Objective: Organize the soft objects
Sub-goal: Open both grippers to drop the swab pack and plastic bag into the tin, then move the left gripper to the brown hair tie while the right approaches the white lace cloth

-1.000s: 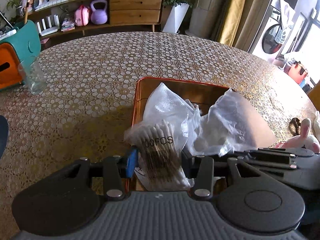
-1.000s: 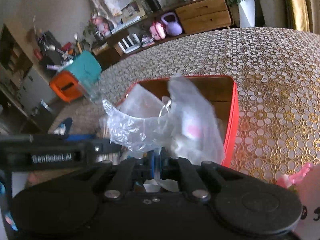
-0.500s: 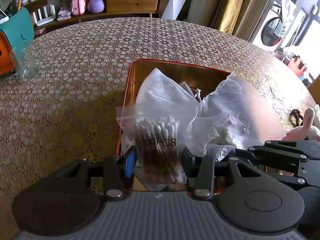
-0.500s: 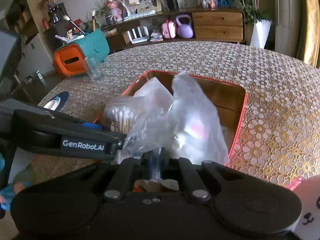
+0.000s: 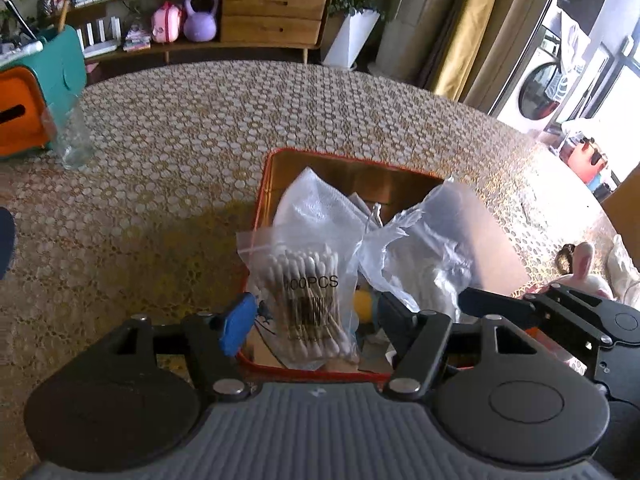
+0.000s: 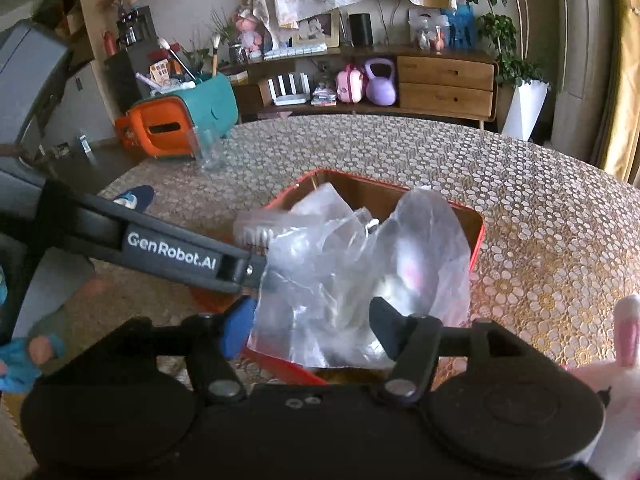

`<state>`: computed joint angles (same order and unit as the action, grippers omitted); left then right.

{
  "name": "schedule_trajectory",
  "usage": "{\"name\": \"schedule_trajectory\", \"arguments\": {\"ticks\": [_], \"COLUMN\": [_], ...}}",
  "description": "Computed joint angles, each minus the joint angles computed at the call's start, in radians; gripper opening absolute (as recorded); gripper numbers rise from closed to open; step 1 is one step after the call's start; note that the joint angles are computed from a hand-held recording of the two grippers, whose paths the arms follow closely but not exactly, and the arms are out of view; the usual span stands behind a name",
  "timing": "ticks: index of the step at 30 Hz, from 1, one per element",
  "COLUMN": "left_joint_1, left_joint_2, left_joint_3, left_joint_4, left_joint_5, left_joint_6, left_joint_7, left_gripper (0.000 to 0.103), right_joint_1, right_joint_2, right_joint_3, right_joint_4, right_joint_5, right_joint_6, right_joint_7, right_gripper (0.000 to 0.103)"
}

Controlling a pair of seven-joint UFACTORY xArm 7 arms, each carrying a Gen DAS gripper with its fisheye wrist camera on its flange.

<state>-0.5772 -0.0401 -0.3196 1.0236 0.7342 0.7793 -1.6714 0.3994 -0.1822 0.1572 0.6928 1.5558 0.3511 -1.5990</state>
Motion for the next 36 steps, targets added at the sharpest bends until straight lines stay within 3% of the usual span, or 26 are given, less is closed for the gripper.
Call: {"name": "schedule_trajectory", "arguments": {"ticks": [7, 15, 23, 27, 29, 34, 36], "left_joint_1": [-0.026, -0.072, -0.149, -0.196, -0.222, -0.287, -0.311], "left_joint_2": [-0.028, -0.026, 0.044, 0.091, 0.118, 0.186, 0.211], "left_joint_3": [-0.037, -0.079, -0.087, -0.074, -0.065, -0.036, -0.021], "left_joint_4": [0.035, 0.099, 0.207, 0.267, 0.301, 0.386, 0.416], "left_joint_5": [0.033, 0.076, 0.108, 0.129, 0.141, 0.173, 0.188], "left_joint_6": [0.101, 0.195, 0.272, 0.285, 0.289, 0.276, 0.252], "left_joint_7": [-0.003, -0.012, -0.011, -0.006, -0.001, -0.005, -0.012], "left_gripper": [0.067, 0.067, 0.067, 0.068, 0.075, 0.077, 0.083], "right_joint_1": [-0.019, -0.025, -0.041, -0.052, -0.055, -0.082, -0.099], "right_joint_2": [-0.121, -0.315, -0.521, -0.621, -0.663, -0.759, -0.792], "right_joint_3": [-0.035, -0.089, -0.157, -0.209, -0.242, -0.331, -0.377], "right_joint_4": [-0.073, -0.184, -0.287, -0.335, -0.355, -0.394, -0.405], "right_joint_5": [-0.011, -0.12, -0.363, -0.472, -0.52, -0.644, -0.698], "right_joint_6": [0.057, 0.09, 0.111, 0.136, 0.151, 0.184, 0.203], "right_joint_7": [0.039, 0.163, 0.41, 0.471, 0.494, 0.555, 0.568], "right_gripper": [0.075, 0.086, 0.088, 0.09, 0.092, 0.096, 0.097]}}
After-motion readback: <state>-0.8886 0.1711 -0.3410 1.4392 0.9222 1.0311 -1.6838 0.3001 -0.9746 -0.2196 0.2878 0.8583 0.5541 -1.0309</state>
